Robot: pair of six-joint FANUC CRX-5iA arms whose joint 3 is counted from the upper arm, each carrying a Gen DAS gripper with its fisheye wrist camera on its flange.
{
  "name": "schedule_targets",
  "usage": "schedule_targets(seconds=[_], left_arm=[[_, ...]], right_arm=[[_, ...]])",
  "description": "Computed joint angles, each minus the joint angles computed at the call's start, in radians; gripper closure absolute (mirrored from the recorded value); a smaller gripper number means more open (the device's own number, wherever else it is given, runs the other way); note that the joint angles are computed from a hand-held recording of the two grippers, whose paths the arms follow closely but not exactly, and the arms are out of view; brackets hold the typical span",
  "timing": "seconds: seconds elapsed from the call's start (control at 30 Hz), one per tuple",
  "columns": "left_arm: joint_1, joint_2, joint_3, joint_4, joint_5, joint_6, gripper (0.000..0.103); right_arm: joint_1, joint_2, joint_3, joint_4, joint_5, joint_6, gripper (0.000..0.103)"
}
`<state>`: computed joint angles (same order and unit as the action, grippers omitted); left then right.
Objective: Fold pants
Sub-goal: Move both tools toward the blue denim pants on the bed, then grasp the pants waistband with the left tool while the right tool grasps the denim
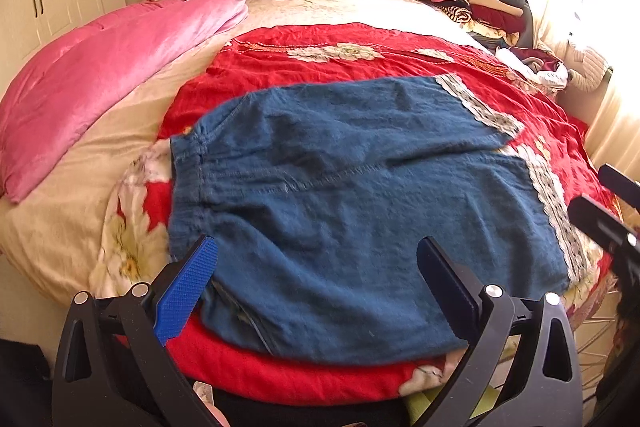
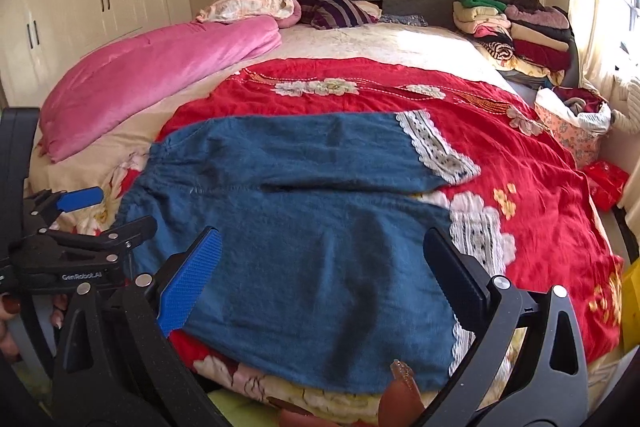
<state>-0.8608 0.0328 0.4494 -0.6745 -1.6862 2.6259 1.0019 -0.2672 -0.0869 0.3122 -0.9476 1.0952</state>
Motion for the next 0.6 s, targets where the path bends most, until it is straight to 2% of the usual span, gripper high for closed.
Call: schedule_targets(seconds=[0.07,0.27,0.43,0.6], left_arm=[[0.041,-0.026,-0.021,0.013,0.028,-0.020,0.004],[0.180,-0.066,-0.046,0.029,0.040,-0.103,0.004],[0.338,-0.102,-0.087,0.086,0.086,-0.215,0.004],[0.498,-0.118,-0.143,0.145,0.140,-0.340,0.004]], right_arm=[[-0.044,0.051,0.078,-0.098,-0.005,0.065,0.008],[-0.101,0.220,0.285,-0.231,-0.055,0.246,0.008],[-0.117,0.393,0.488,-0.284,-0.139,0.399,0.008],[-0.115,0.597,0.719,-0.273,-0.220,0.524,0.008]])
